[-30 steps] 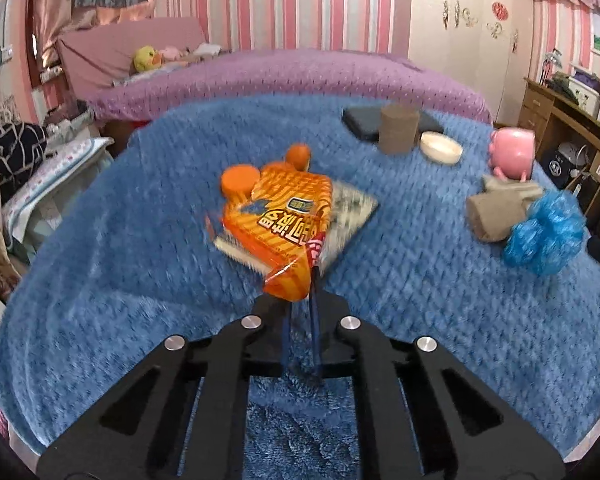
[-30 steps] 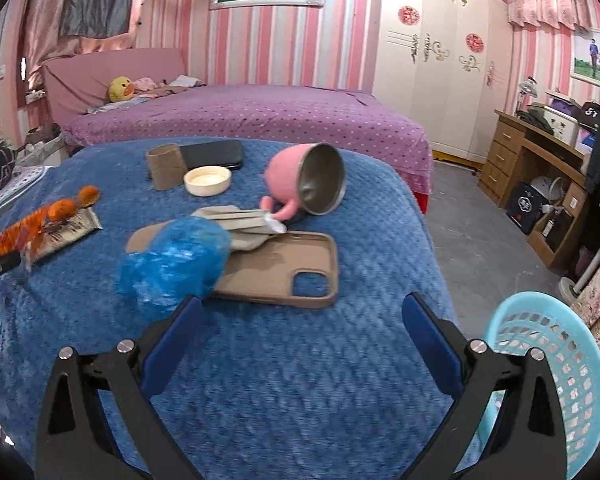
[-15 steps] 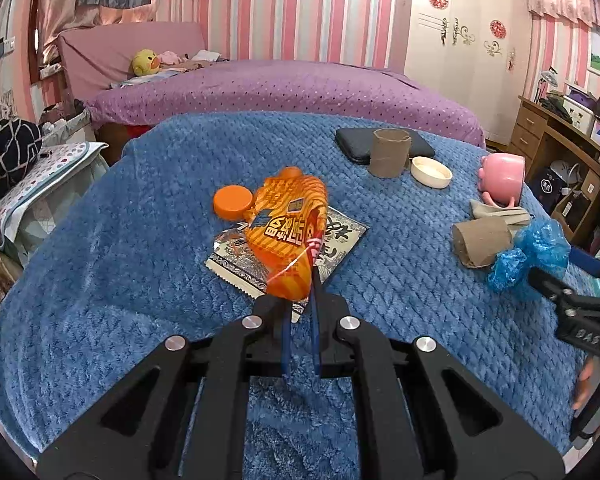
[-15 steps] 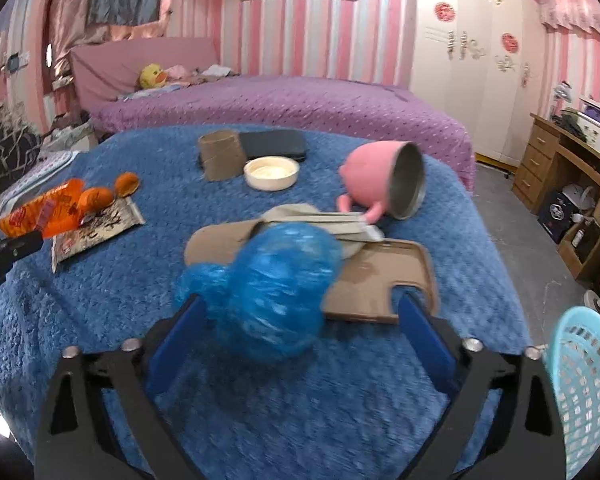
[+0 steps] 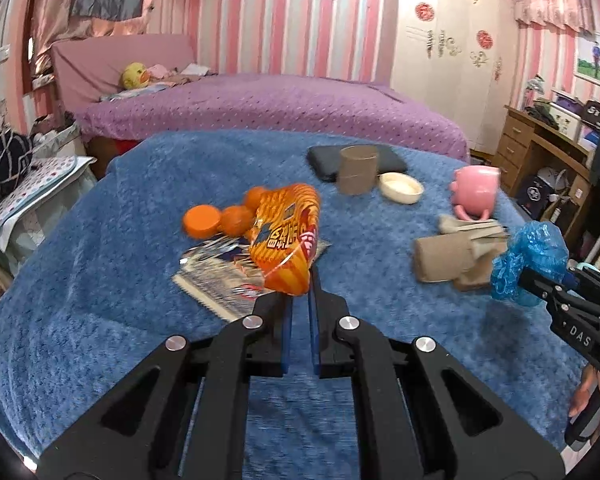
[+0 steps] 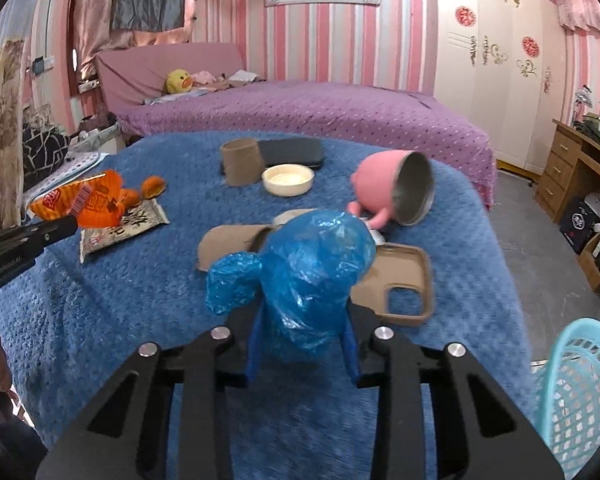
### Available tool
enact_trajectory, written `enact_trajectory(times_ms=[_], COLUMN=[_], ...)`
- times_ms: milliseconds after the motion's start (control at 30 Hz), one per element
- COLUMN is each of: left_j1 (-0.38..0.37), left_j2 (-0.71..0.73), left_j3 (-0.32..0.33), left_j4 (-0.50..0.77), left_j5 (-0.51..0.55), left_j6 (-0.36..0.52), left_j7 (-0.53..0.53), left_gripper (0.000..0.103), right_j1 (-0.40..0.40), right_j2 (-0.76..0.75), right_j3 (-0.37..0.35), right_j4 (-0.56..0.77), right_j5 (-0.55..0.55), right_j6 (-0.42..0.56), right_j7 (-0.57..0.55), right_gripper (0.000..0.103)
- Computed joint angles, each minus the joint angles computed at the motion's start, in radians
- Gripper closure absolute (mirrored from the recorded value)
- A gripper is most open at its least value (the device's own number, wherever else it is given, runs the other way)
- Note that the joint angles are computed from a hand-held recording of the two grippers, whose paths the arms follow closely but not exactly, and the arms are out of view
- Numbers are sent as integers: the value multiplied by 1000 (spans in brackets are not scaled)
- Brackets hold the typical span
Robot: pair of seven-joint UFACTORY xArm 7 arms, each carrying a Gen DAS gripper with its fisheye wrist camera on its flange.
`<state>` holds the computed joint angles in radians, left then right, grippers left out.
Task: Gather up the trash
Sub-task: 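Grasp the blue plastic bag with the right tool while the left tool holds the wrapper, then carry the wrapper and blue bag with both tools over the basket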
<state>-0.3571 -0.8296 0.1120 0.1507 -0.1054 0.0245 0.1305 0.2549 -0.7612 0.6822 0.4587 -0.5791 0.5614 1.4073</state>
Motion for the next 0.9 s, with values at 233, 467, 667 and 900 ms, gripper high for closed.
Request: enact_trajectory(times_ms=[233, 467, 667, 900], left_j1=[-61, -76, -62, -96], left_j2=[-26, -11, -21, 49], left_j3=[-51, -179, -318, -464], left_j4=[-16, 8, 29, 99], left_j5=[1, 21, 70, 124], left_j6=[-16, -9, -12, -36], left_j7=[-49, -158, -288, -450], left_gripper=[98, 99, 99, 99], right_j1=[98, 178, 263, 362], right_j2=[-163, -365, -606, -977], right_j3=[-74, -127, -162, -165], right_j4=[-91, -174, -259, -338], right_j5=[64, 135, 203, 270], right_j6=[96, 218, 392, 719], right_j7=[-52, -135, -223, -341], right_gripper=[71, 71, 71, 71])
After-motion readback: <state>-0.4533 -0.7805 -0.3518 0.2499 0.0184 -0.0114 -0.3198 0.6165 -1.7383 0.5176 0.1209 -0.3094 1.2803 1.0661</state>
